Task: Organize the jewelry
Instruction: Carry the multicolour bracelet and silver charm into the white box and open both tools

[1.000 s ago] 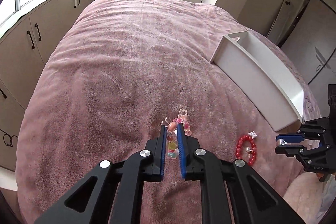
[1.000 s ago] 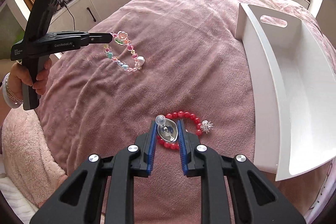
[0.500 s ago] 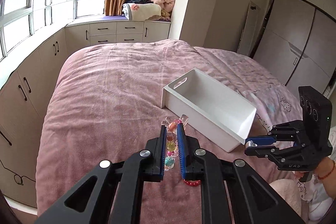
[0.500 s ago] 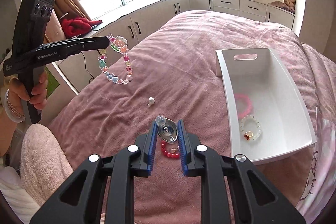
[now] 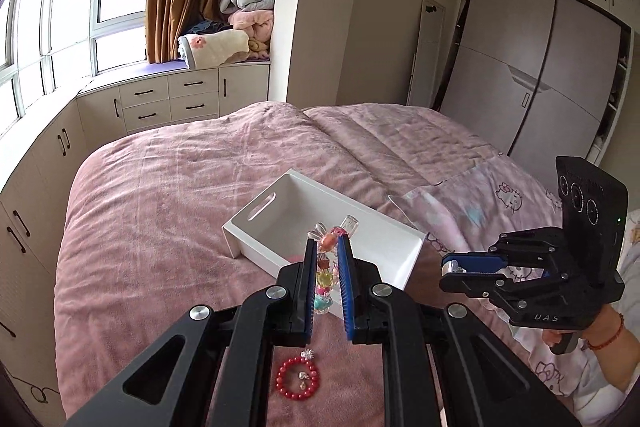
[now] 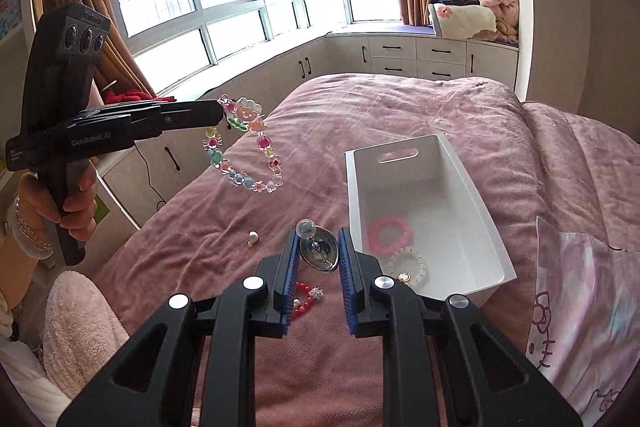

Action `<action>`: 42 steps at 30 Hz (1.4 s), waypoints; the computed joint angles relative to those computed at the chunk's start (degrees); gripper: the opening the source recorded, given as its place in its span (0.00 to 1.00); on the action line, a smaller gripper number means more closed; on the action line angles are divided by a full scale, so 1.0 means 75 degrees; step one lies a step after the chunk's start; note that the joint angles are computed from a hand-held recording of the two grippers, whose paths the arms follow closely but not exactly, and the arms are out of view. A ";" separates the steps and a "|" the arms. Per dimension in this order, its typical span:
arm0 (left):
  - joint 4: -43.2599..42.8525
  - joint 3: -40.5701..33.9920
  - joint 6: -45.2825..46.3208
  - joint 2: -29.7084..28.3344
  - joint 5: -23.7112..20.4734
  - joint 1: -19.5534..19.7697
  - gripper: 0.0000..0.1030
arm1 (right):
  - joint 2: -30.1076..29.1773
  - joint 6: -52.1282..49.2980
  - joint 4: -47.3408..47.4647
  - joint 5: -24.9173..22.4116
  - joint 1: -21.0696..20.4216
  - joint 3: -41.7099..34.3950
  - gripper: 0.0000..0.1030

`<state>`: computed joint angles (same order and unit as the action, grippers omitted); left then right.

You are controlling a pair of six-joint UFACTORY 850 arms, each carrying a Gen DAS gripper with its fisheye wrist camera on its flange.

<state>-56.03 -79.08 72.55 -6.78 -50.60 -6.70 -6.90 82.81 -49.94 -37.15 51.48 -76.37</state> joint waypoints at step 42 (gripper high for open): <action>0.2072 -0.2778 -0.2441 -0.3626 0.0525 -0.1965 0.16 | -0.0080 -0.2392 0.2321 0.1627 -0.2262 0.1112 0.19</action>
<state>-40.49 -99.92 54.25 -33.98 -46.67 -21.44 -7.51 64.88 -32.54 -24.95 34.52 -68.03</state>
